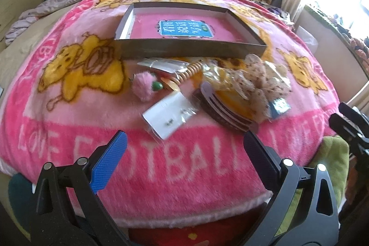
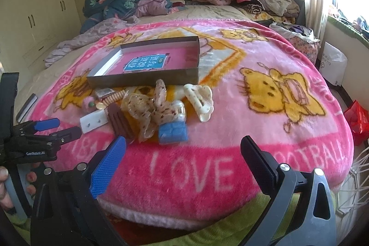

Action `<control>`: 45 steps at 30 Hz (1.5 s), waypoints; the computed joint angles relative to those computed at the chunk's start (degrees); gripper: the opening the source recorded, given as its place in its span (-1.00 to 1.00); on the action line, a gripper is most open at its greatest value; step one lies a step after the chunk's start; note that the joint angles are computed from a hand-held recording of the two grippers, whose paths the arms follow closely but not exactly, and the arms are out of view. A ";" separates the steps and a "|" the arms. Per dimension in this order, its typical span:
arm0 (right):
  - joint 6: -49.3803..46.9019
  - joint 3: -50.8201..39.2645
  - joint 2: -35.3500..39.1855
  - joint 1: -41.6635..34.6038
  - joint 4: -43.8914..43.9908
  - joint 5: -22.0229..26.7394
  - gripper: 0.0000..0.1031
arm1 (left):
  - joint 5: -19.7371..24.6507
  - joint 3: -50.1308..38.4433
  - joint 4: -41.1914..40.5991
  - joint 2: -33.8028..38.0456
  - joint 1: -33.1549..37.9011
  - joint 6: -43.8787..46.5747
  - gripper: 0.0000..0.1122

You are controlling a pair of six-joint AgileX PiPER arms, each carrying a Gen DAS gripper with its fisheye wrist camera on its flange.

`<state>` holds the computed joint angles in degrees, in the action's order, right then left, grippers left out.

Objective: Organize jewelry
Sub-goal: 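Grasp the clear earring card with the left gripper while the right grasps the spotted bow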

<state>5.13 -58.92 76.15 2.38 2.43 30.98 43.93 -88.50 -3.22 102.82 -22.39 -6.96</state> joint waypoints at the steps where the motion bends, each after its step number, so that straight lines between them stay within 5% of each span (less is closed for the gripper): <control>1: -1.06 -0.56 0.60 -0.35 0.58 -0.10 0.92 | 0.10 -0.93 -0.58 0.95 0.35 1.02 0.68; 7: -7.80 -6.44 6.53 -1.40 4.50 1.42 0.92 | 4.31 -8.17 -3.01 8.34 2.39 9.06 0.68; 19: -14.88 -20.64 21.23 1.61 5.91 5.49 0.92 | 5.35 -10.73 -5.77 11.84 5.76 15.20 0.67; 32: -15.11 -31.22 31.18 5.88 -0.66 8.56 0.88 | 9.16 -15.89 -7.75 15.95 3.39 21.03 0.24; 36: -16.78 -34.91 34.21 5.53 0.85 11.63 0.28 | 8.83 -16.41 -7.36 16.43 3.43 21.77 -0.07; 38: -17.64 -35.87 35.31 5.26 1.73 12.49 0.13 | 8.37 -16.00 -8.47 16.19 3.84 22.61 -0.11; 40: -18.23 -35.67 35.67 5.16 2.24 12.01 -0.23 | 7.45 -14.65 -8.89 15.40 4.03 22.97 -0.13; 45: -22.77 -33.33 33.88 3.20 9.28 10.14 -0.64 | 6.70 -12.49 -11.33 13.60 5.19 23.61 -0.20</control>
<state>-17.64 -92.25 110.04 5.58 11.70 41.12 50.63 -100.99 -14.55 116.42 -17.19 16.65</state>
